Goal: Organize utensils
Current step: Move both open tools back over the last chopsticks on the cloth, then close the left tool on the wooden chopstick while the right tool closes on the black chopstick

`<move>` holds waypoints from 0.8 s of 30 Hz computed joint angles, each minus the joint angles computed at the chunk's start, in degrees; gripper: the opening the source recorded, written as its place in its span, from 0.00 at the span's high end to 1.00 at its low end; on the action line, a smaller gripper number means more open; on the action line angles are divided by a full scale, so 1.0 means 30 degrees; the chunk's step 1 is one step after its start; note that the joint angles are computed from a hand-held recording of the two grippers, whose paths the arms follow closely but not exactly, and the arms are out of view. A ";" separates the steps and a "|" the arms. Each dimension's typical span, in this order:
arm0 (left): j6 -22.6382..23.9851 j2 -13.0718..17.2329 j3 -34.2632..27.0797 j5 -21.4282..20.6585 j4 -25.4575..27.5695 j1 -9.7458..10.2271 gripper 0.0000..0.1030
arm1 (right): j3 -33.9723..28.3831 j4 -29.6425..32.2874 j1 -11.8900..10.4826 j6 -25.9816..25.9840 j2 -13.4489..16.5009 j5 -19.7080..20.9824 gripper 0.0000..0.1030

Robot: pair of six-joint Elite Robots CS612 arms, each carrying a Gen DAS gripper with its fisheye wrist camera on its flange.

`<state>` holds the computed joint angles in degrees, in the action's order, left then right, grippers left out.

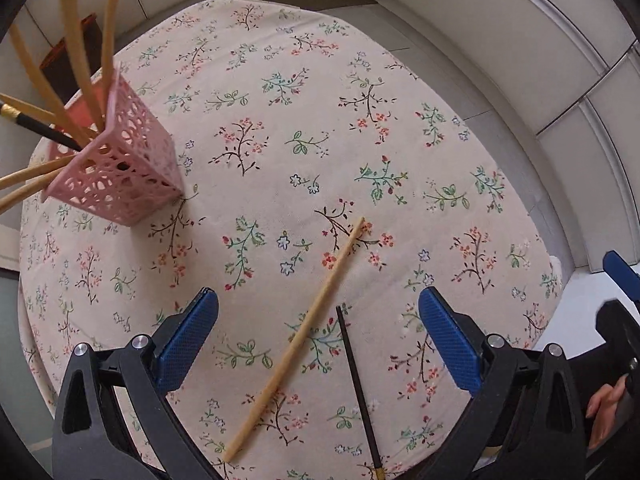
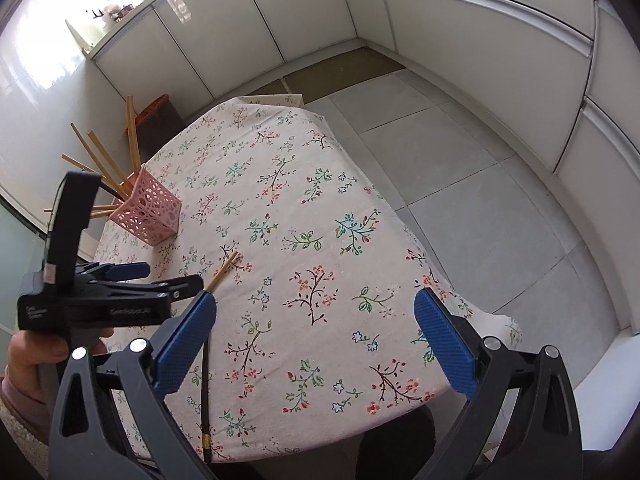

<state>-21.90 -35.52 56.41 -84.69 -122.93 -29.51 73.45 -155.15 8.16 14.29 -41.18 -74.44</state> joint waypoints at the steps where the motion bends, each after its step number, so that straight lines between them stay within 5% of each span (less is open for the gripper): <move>1: 0.0131 0.0285 -0.0367 -0.0093 0.0217 0.0035 0.07 | -0.0026 0.0151 0.0004 -0.0065 0.0010 -0.0047 0.06; 3: 0.0225 0.0710 -0.0871 -0.0020 0.0561 0.0047 0.08 | -0.0078 0.0422 0.0028 -0.0270 0.0025 -0.0244 0.06; 10: 0.0830 0.1648 -0.2007 0.0187 0.1342 -0.0061 0.36 | -0.0317 0.1298 0.0134 -0.1185 0.0145 -0.0617 0.06; 15: 0.1128 0.1604 -0.1992 0.0796 0.1152 -0.0178 0.74 | -0.0421 0.1722 0.0118 -0.1219 0.0191 -0.0449 0.06; 19: 0.1262 0.1424 -0.1599 0.0999 0.0721 -0.0155 0.90 | -0.0523 0.1864 0.0135 -0.1218 0.0253 -0.0379 0.06; 24: 0.1211 0.0587 -0.0060 0.2072 -0.0331 -0.0169 0.96 | -0.0813 0.2255 0.0337 -0.1740 0.0411 -0.0581 0.06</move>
